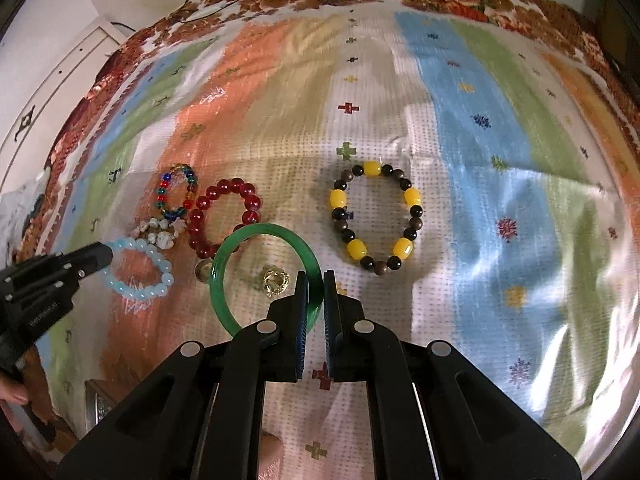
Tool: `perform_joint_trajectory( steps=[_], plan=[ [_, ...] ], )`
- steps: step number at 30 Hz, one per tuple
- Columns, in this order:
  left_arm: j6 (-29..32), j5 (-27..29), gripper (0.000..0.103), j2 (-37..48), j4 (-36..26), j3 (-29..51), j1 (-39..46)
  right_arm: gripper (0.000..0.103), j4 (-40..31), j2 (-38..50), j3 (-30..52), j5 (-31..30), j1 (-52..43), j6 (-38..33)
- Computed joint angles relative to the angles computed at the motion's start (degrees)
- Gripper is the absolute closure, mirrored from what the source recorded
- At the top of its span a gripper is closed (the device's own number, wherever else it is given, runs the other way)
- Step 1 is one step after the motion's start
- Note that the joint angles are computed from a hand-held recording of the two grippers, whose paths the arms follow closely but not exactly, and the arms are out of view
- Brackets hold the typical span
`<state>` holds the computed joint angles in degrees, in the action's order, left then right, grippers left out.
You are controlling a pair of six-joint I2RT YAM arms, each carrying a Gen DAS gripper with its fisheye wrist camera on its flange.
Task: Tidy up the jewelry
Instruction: 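Lift the green bangle with the right tool while the left tool lifts the blue bracelet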
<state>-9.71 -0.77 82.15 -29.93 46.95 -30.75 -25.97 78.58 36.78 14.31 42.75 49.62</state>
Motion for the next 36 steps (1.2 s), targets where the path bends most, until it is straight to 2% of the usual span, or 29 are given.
perform_joint_trajectory(
  steps=[6, 23, 36],
  plan=[
    [-1.0, -0.1, 0.092, -3.1, -0.9, -0.1, -0.7, 0.095, -2.0, -1.5, 0.6, 1.6, 2.1, 0.4],
    [-5.2, 0.1, 0.092, -17.5, -6.3, -2.5, -4.3, 0.095, -13.7, -6.4, 4.7, 12.9, 15.9, 7.8],
    [-9.7, -3.6, 0.092, -28.6, -11.1, -4.5, -9.8, 0.095, -20.6, -10.7, 5.6, 20.2, 27.9, 18.0]
  ],
)
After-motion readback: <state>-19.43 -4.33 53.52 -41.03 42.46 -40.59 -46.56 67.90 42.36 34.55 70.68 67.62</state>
